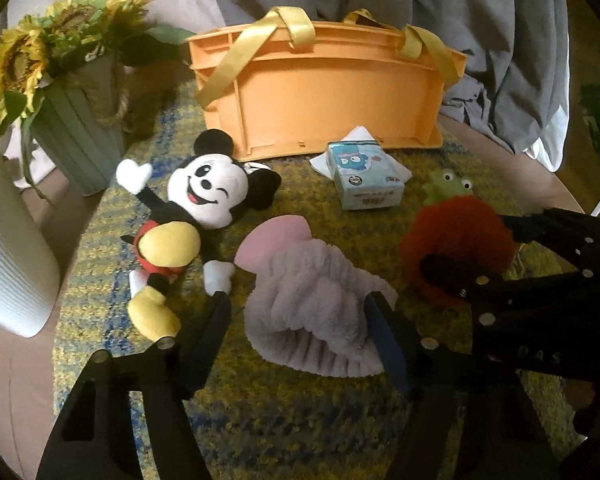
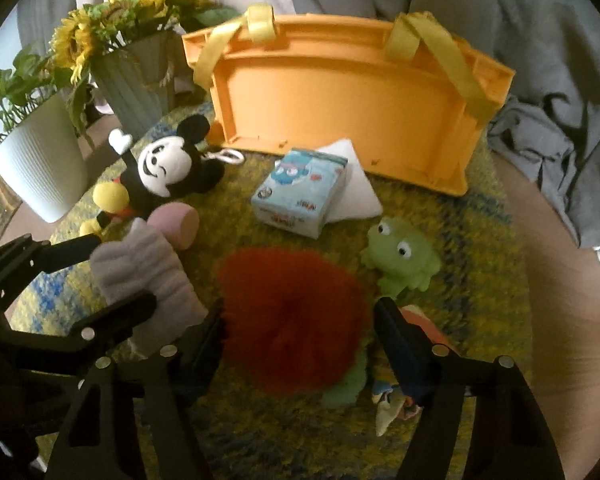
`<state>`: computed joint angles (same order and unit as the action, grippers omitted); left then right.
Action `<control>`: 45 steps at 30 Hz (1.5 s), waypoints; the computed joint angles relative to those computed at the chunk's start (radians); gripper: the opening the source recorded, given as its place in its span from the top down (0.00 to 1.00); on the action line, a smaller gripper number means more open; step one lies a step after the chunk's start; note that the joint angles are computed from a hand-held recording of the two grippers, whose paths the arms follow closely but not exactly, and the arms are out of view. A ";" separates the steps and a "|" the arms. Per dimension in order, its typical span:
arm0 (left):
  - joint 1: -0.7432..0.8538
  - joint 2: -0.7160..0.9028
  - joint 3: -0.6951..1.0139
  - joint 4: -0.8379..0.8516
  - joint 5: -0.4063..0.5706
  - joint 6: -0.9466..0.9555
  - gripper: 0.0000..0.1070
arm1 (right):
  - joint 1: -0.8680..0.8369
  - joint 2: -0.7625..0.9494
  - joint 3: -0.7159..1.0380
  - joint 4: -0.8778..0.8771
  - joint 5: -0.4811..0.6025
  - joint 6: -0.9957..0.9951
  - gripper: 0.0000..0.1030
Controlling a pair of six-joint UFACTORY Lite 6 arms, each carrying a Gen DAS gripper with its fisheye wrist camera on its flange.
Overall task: Organize soft objects
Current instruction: 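Grasp the lavender scrunchie with the left tool while the right tool grasps the red pompom, then carry the scrunchie and pompom up over the orange crate with both tools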
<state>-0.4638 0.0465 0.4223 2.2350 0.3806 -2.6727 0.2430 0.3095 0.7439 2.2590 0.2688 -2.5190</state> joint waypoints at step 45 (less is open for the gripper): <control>-0.037 -0.401 0.115 -0.526 0.110 0.609 0.78 | -0.073 -0.361 0.055 -0.613 0.077 0.750 0.57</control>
